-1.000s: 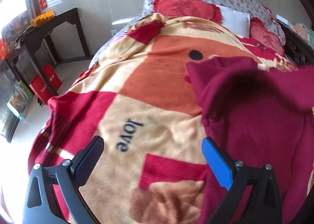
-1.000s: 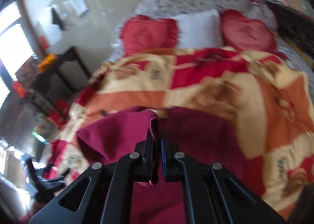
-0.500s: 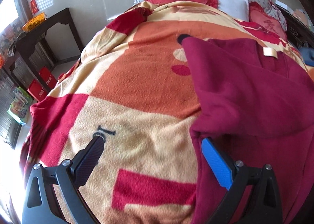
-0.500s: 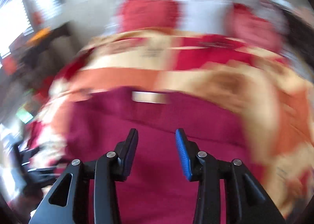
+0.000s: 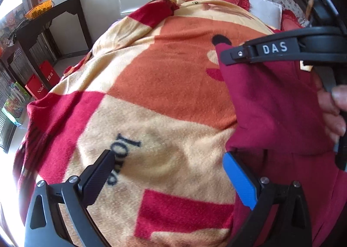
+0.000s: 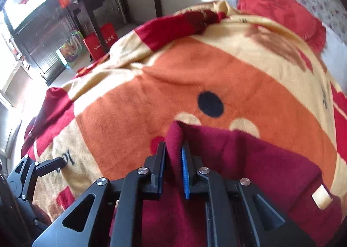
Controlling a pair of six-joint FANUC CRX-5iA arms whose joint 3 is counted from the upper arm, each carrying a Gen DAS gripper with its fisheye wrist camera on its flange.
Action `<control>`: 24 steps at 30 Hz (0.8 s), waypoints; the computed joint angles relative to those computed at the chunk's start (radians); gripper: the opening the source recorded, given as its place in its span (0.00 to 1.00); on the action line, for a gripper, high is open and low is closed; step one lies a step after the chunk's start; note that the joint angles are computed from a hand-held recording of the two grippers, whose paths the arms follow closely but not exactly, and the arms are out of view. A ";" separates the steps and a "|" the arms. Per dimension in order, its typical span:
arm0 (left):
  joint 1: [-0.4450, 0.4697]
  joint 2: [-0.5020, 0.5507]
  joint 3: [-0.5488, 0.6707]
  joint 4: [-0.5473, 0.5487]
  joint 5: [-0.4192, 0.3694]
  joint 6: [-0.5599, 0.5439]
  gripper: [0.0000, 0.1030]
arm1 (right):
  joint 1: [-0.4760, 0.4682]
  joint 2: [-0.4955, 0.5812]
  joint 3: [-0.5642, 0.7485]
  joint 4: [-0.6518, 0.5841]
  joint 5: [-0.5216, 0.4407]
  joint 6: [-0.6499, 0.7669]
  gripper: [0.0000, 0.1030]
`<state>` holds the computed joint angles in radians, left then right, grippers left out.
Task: Fold small clothes
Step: 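Grasp the shirt side edge with the right tool and fold it toward the collar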
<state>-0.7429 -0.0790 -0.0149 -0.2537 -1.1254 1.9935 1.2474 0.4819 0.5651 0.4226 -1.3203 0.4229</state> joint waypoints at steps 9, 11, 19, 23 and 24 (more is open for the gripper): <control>0.002 -0.026 0.031 -0.034 -0.008 0.029 0.99 | -0.020 0.014 -0.027 -0.010 0.104 -0.121 0.00; -0.007 -0.019 0.046 -0.039 -0.008 0.034 0.99 | -0.009 -0.044 -0.091 -0.001 0.142 -0.188 0.06; -0.045 0.032 0.108 -0.046 -0.009 0.044 0.99 | 0.114 -0.194 -0.261 0.102 0.061 -0.366 0.07; -0.063 0.058 0.126 -0.063 -0.014 0.055 0.99 | 0.126 -0.199 -0.284 0.074 0.044 -0.397 0.07; -0.067 0.068 0.132 -0.068 -0.016 0.059 0.99 | 0.123 -0.192 -0.282 0.067 0.044 -0.401 0.07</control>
<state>-0.8098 -0.0107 0.1174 -0.3221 -1.1418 2.0525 1.3707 0.2897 0.2833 0.4892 -1.2759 0.0221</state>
